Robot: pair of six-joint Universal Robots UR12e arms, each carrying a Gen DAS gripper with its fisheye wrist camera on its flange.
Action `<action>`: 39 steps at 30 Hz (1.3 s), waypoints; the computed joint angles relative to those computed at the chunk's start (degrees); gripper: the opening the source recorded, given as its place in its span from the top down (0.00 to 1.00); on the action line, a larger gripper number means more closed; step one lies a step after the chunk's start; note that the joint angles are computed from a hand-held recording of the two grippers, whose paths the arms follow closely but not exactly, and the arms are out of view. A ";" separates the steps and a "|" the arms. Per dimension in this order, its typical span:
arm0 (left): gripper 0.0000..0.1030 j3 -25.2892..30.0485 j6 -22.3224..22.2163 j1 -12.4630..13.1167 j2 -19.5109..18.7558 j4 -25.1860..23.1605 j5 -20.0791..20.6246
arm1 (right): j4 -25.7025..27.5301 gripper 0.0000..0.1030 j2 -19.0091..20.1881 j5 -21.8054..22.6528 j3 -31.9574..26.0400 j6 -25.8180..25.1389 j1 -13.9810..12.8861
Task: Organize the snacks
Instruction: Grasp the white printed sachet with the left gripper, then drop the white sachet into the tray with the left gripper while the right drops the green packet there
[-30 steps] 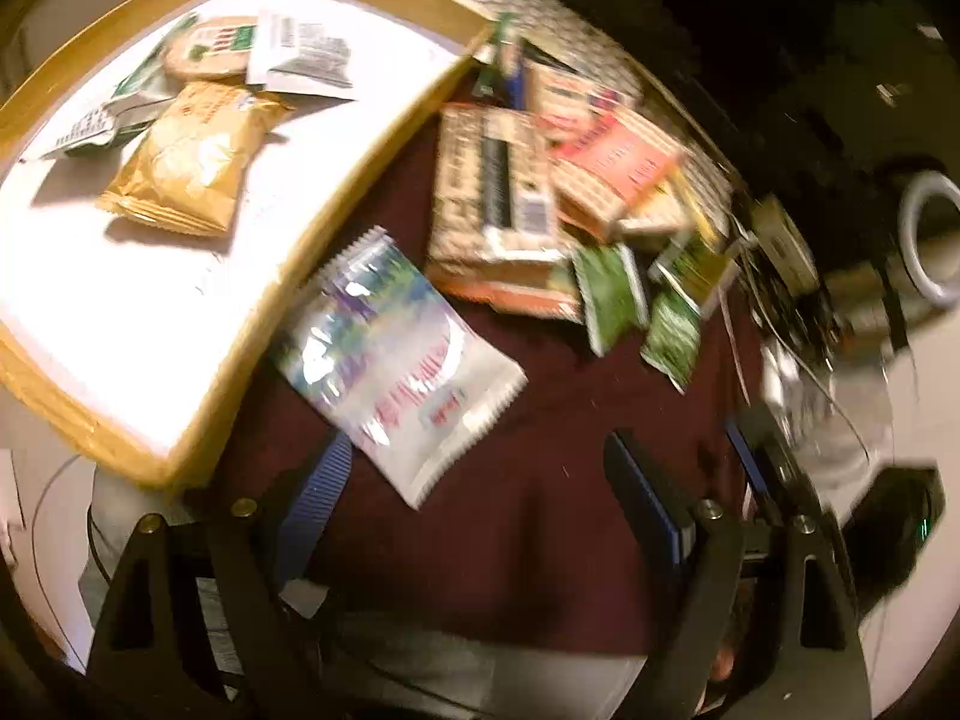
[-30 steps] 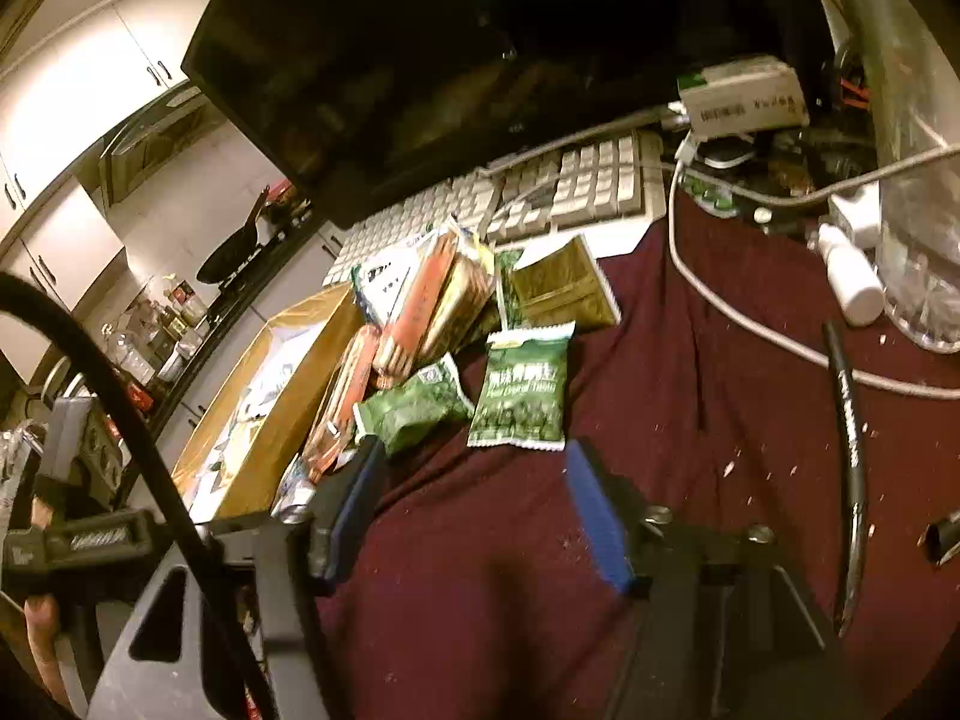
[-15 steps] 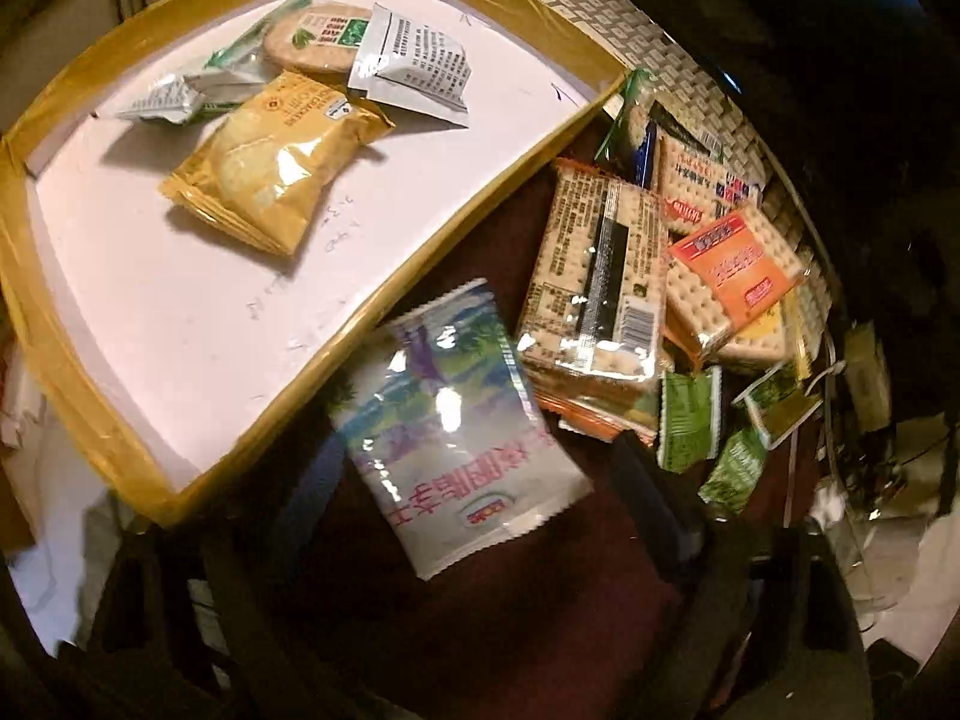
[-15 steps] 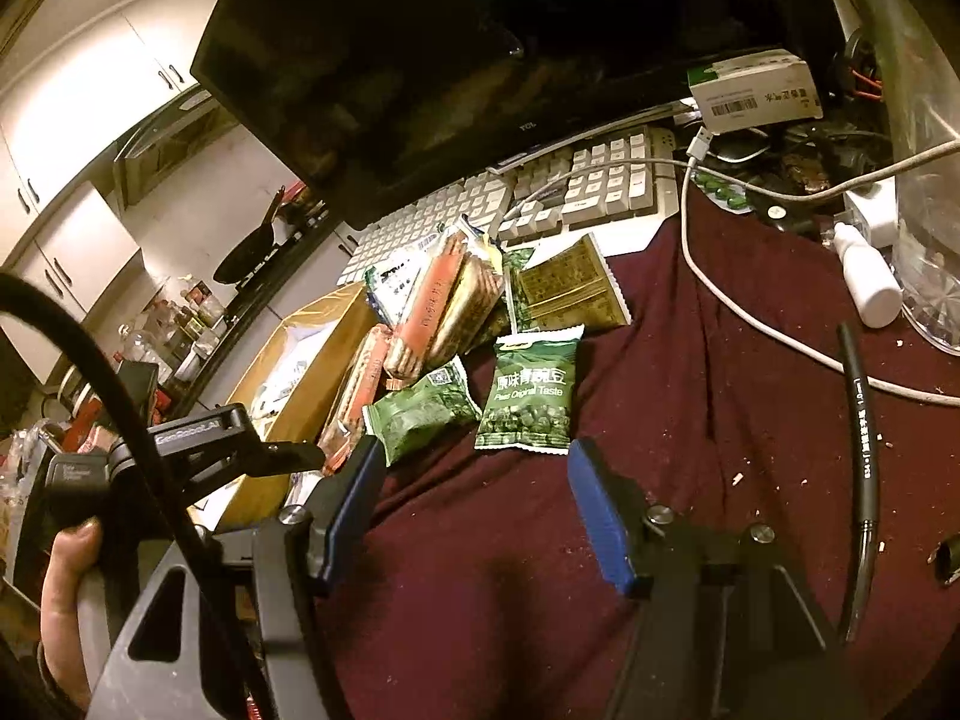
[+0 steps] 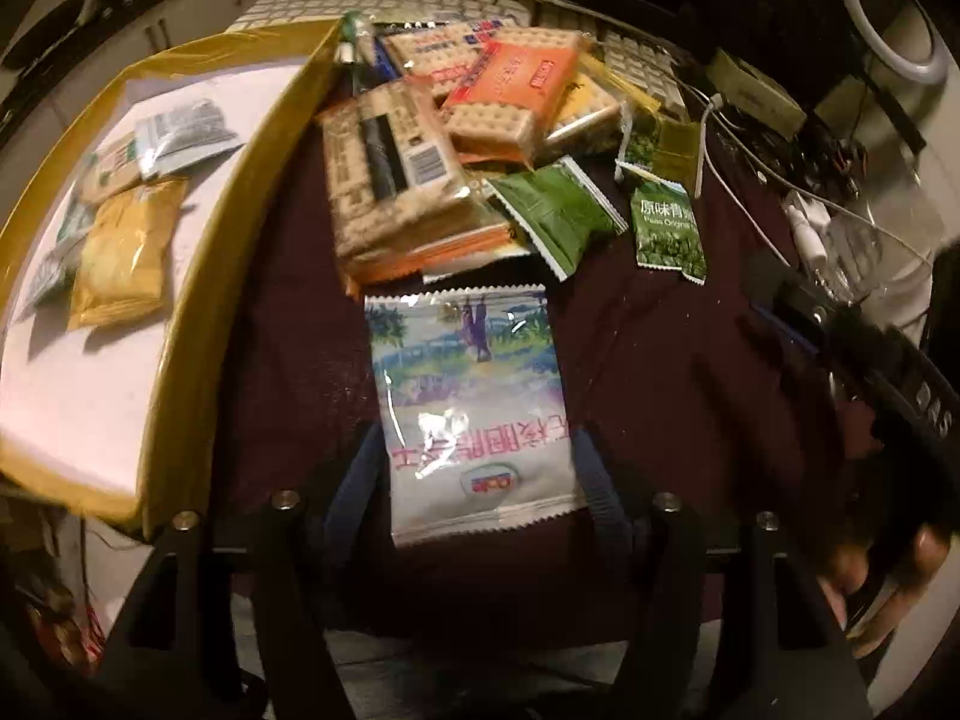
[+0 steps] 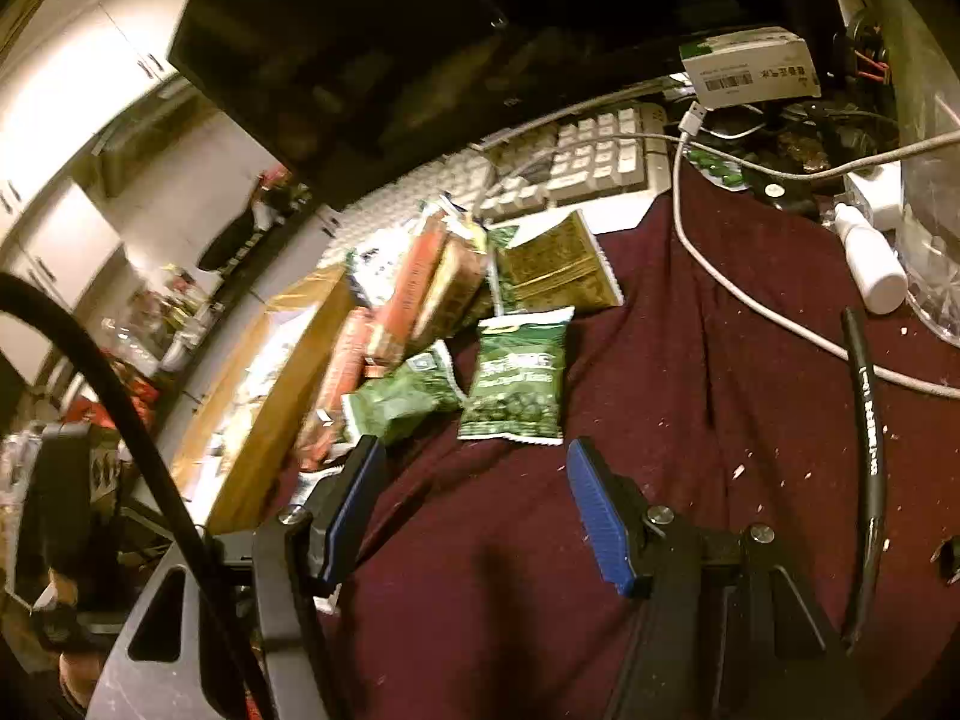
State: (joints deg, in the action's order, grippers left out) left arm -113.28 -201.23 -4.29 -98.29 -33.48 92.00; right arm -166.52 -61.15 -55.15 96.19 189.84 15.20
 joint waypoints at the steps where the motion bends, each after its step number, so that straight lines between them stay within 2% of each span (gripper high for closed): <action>1: 0.25 0.48 -0.04 0.02 -0.30 -0.94 0.64 | 1.39 0.39 0.15 -1.80 -0.81 -0.42 0.42; 4: 0.26 0.52 2.01 0.38 -0.60 -0.11 0.32 | 5.42 0.39 1.10 -7.50 -3.92 -0.44 1.70; 6: 0.35 0.13 3.44 0.50 -0.62 1.70 0.39 | 7.32 0.39 2.10 -9.37 -5.98 -0.90 2.31; 8: 0.38 -0.56 5.61 1.01 -0.30 3.06 -0.60 | 10.14 0.40 2.92 -12.91 -7.80 -2.37 3.23; 9: 0.41 -0.84 6.37 1.11 -0.13 3.68 -0.76 | 9.42 0.42 2.96 -14.87 -7.86 -3.00 3.68; 10: 0.42 -1.33 7.76 1.17 0.09 4.91 -0.74 | 10.13 0.54 2.94 -16.64 -8.09 -4.23 4.17; 11: 0.44 -1.90 8.49 1.00 0.42 5.66 -0.75 | 9.92 0.61 2.77 -18.22 -7.84 -5.70 4.68; 15: 0.47 -3.93 12.41 1.17 1.47 8.88 -2.80 | 5.84 0.70 1.58 -23.91 -5.03 -10.12 6.50; 17: 0.47 -4.44 12.34 1.69 1.42 10.42 -5.47 | 5.79 0.77 1.01 -24.11 -4.30 -9.24 6.38; 19: 0.47 -5.40 12.25 2.43 1.71 12.56 -8.28 | 5.63 0.80 0.04 -21.97 -3.12 -7.82 5.66; 21: 0.47 -6.25 11.81 2.92 1.87 14.80 -9.70 | 3.34 0.82 -0.54 -21.47 -2.13 -6.74 5.42; 25: 0.48 -7.49 10.68 4.69 2.80 16.12 -14.18 | -3.05 0.84 -1.73 -20.89 0.15 -3.26 5.19; 26: 0.48 -7.91 10.25 5.22 3.23 16.66 -15.51 | -5.64 0.89 -2.15 -19.02 1.06 -1.88 4.97; 29: 0.48 -9.27 8.81 7.09 4.83 18.69 -19.94 | -8.92 0.91 -2.66 -16.80 1.62 -0.45 5.48; 33: 0.48 -11.04 7.08 9.49 7.35 21.72 -23.50 | -9.85 0.94 -2.91 -15.74 0.84 -1.52 6.77; 36: 0.48 -11.67 5.82 10.83 8.66 22.59 -23.37 | -9.57 0.94 -2.42 -17.50 -0.44 -2.58 7.66; 39: 0.48 -12.35 5.09 12.39 9.32 23.65 -25.00 | -9.07 0.94 -2.25 -15.88 -0.71 -0.97 7.34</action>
